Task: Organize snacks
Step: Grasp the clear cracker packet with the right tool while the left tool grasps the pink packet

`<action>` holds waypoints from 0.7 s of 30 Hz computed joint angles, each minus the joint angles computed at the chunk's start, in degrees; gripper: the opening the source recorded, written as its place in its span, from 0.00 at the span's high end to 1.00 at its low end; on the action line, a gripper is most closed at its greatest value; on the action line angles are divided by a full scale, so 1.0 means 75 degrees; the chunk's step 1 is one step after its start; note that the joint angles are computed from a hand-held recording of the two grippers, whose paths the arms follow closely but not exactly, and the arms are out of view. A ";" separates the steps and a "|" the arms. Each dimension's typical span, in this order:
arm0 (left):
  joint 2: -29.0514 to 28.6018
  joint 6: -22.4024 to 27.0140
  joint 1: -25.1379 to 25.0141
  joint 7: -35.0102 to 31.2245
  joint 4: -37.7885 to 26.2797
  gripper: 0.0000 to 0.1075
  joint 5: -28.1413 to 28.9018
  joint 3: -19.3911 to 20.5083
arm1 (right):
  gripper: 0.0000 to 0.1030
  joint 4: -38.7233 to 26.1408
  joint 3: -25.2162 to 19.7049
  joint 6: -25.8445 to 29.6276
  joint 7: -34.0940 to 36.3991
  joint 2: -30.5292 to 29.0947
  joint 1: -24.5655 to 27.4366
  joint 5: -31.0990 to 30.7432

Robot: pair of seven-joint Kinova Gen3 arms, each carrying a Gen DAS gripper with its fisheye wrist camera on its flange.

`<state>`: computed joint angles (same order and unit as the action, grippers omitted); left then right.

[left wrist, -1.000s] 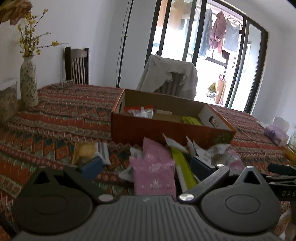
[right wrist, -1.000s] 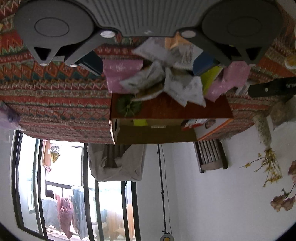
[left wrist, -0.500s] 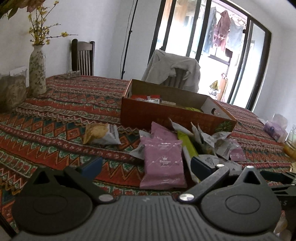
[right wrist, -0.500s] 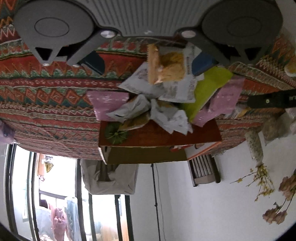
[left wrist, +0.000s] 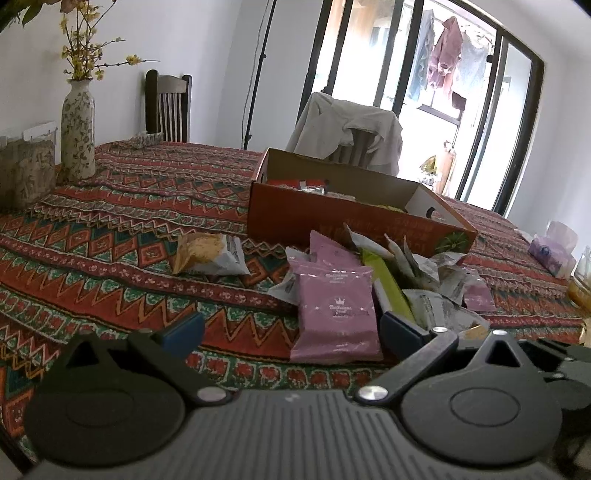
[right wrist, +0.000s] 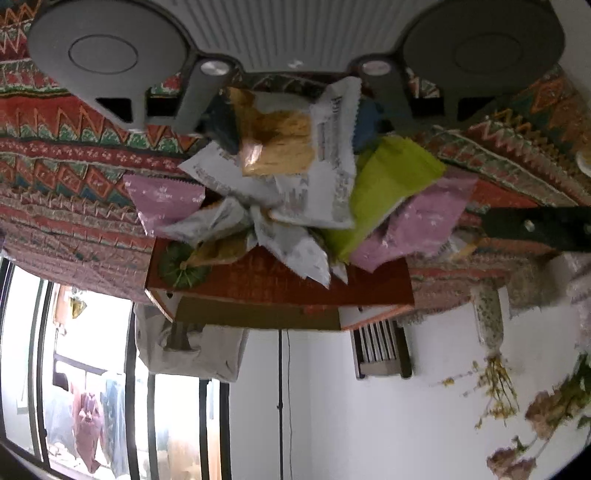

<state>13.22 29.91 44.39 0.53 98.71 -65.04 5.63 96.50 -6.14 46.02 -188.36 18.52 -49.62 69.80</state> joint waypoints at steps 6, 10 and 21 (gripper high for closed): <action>0.0475 0.0093 -0.0079 -0.0723 -0.0574 0.04 0.0659 -0.0016 | 0.52 0.0415 -0.0049 0.0151 -0.0816 -0.0262 -0.0002 0.0626; 0.0848 0.0205 0.0217 -0.0970 -0.1029 0.04 0.0933 -0.0326 | 0.52 0.0541 -0.0171 0.0337 -0.1162 -0.0346 0.0113 0.0899; 0.1462 0.0283 0.0638 -0.1778 -0.1695 0.18 0.1642 -0.0867 | 0.52 0.0785 -0.0401 0.0584 -0.1638 -0.0454 0.0383 0.1314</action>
